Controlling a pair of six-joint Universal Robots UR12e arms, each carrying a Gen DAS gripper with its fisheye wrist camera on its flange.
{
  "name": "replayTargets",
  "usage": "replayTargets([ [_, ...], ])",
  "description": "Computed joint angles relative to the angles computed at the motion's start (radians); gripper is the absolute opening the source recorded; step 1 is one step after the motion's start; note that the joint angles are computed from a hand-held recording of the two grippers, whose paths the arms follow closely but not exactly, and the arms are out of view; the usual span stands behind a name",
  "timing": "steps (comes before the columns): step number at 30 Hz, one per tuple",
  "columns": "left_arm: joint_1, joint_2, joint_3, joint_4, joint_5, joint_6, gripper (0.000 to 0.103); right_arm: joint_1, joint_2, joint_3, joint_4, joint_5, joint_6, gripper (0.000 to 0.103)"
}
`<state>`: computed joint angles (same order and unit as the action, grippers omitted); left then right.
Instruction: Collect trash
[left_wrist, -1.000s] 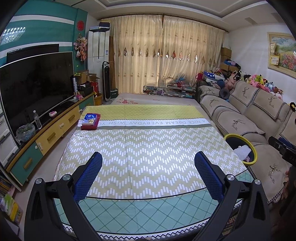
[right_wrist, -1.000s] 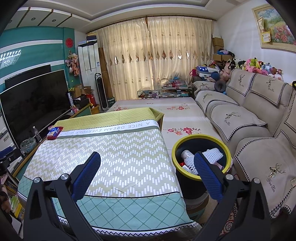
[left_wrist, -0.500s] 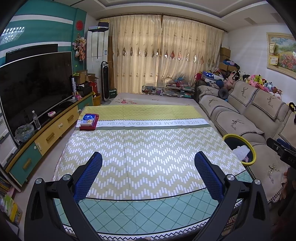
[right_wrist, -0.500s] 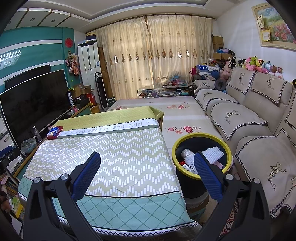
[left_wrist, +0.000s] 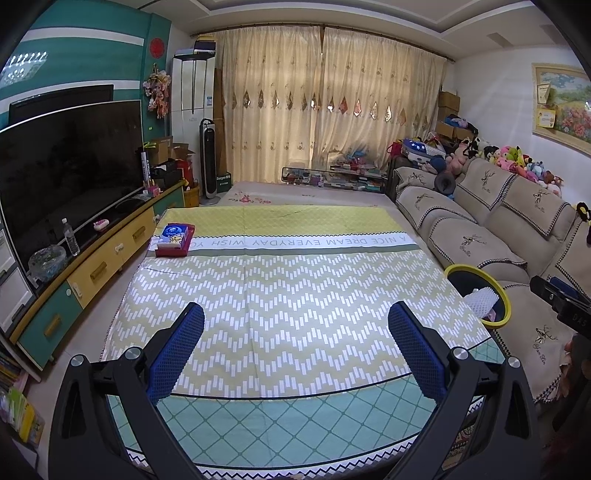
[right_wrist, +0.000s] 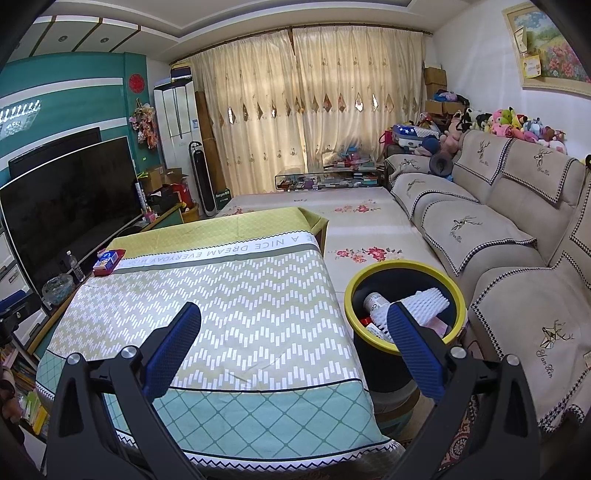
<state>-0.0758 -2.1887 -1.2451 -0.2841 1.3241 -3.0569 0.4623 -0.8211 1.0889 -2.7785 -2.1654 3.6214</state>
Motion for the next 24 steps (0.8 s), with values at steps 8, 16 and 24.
replayTargets([
  [8, 0.000, -0.007, 0.013, -0.023, -0.001, -0.002, 0.098, -0.002, 0.000, 0.003, 0.008, 0.007, 0.008, 0.096],
  [16, 0.003, -0.017, 0.029, -0.043, -0.010, -0.017, 0.098, -0.002, 0.000, 0.002, 0.014, 0.010, 0.012, 0.096],
  [24, 0.015, -0.118, 0.194, -0.198, -0.009, -0.048, 0.098, -0.029, 0.052, -0.089, 0.087, 0.087, 0.001, 0.096],
])
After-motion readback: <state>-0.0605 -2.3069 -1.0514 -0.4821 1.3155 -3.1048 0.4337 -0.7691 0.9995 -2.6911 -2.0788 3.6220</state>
